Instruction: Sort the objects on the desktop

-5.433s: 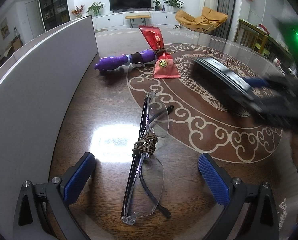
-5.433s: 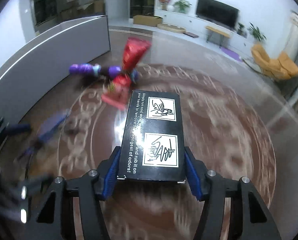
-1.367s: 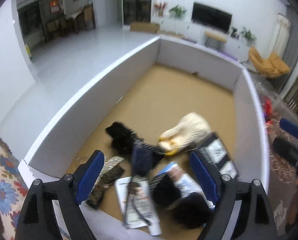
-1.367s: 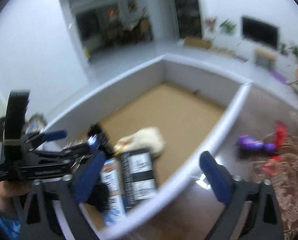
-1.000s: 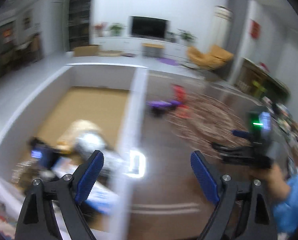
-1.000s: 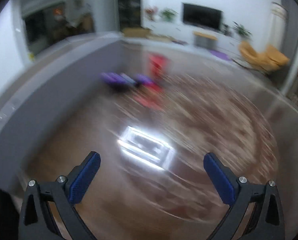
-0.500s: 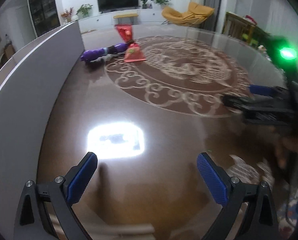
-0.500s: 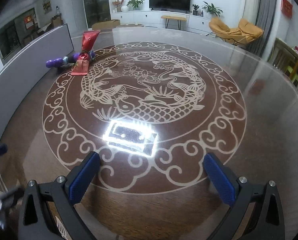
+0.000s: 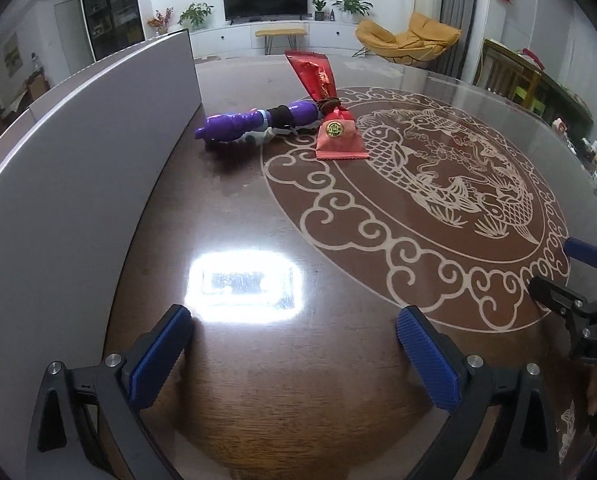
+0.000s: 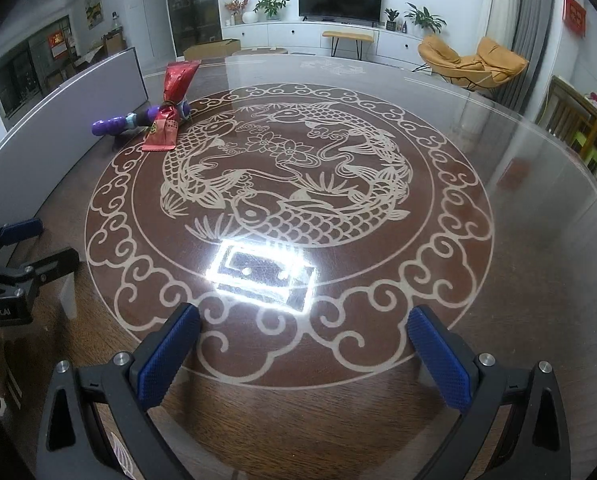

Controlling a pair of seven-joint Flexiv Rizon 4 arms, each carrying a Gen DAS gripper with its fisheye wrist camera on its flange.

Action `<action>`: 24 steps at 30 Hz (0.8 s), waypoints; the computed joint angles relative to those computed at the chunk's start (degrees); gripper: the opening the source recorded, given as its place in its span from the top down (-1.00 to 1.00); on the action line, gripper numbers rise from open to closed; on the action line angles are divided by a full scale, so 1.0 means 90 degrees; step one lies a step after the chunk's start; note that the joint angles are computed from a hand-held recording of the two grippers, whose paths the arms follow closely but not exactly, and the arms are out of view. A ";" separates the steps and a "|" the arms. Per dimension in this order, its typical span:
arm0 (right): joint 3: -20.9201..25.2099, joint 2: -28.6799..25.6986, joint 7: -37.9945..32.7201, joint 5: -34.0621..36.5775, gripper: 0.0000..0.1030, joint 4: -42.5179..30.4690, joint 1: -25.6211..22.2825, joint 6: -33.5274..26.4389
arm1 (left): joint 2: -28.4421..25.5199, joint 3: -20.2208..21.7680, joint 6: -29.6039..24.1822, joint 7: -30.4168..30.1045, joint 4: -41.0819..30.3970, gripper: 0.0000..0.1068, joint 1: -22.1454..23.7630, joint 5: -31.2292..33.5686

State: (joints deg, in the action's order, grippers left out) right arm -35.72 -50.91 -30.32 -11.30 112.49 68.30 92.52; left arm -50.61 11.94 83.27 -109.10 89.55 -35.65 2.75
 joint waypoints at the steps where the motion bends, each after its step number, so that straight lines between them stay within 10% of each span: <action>1: 0.0000 0.0000 -0.0001 0.0001 -1.00 0.0000 0.0000 0.0000 | 0.0012 0.0006 0.0033 -0.0012 0.0028 -0.93 -0.0006 0.0011; 15: 0.0094 -0.0040 -0.0050 -0.0015 -1.00 -0.0015 -0.0084 0.0063 | -0.0081 0.0081 0.0082 -0.0079 -0.0045 -0.93 -0.0047 -0.0025; 24: 0.2339 -0.0738 -0.1319 -0.1033 -1.00 -0.2629 -0.2511 -0.0290 | -0.0094 0.0087 0.0072 -0.0080 -0.0073 -0.93 -0.0048 -0.0028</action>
State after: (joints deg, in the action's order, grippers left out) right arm -14.67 -57.55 -42.19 -20.60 88.83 45.70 89.92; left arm -51.46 12.72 83.92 -109.82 88.89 -36.09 2.50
